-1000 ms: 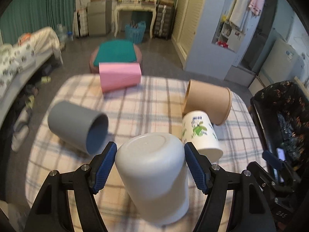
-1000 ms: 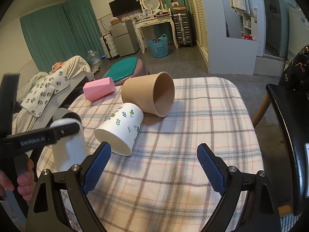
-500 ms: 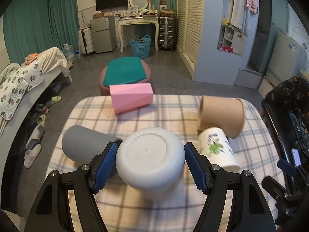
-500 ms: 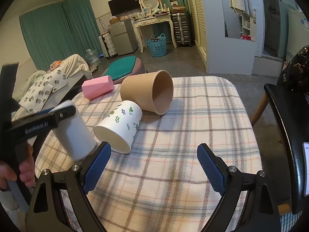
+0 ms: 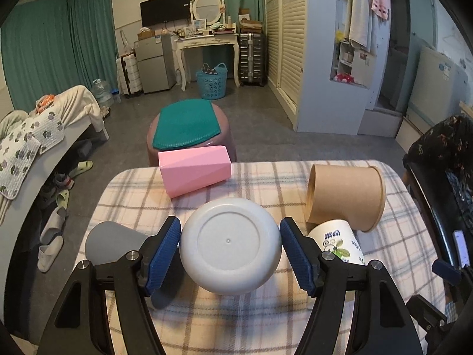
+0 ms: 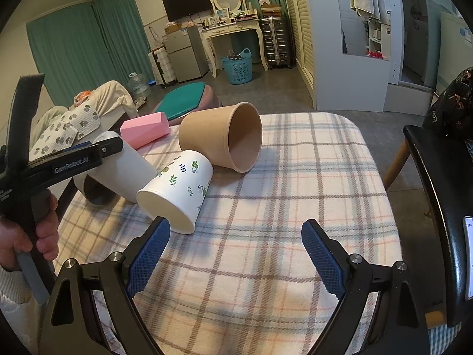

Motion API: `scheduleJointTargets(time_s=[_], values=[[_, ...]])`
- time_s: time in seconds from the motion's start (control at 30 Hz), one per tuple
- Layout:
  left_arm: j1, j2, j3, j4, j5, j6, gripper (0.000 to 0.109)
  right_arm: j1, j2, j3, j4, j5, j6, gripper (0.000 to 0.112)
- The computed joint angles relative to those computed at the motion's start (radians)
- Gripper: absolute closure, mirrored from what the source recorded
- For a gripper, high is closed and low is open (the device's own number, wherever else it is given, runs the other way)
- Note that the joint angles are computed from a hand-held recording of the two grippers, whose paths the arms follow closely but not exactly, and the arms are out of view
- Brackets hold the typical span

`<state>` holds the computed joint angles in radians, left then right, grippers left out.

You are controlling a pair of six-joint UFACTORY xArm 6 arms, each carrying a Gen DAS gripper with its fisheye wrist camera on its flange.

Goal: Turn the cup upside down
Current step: 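Lower the white cup bottom-up onto the table and open the left gripper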

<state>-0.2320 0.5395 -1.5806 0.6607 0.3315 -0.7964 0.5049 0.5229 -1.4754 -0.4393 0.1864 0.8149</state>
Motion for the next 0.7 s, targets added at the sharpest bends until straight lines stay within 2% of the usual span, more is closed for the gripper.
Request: scheduleJointTargets(time_s=[0.3,0.5,0.7], values=[[0.015,0.042,-0.032,-0.016,-0.053,0.025,0.036,0.002,0.003,-0.014,-0.022,0.018,0.010,0.021],[0.015,0.041,-0.028,-0.145,-0.049,0.111,0.031,0.011,-0.009,-0.027,-0.090,0.048,0.058,0.021],[0.026,-0.012,0.036,-0.090,-0.107,0.065,0.028,0.029,-0.025,-0.044,-0.180,0.092,0.133,0.021]])
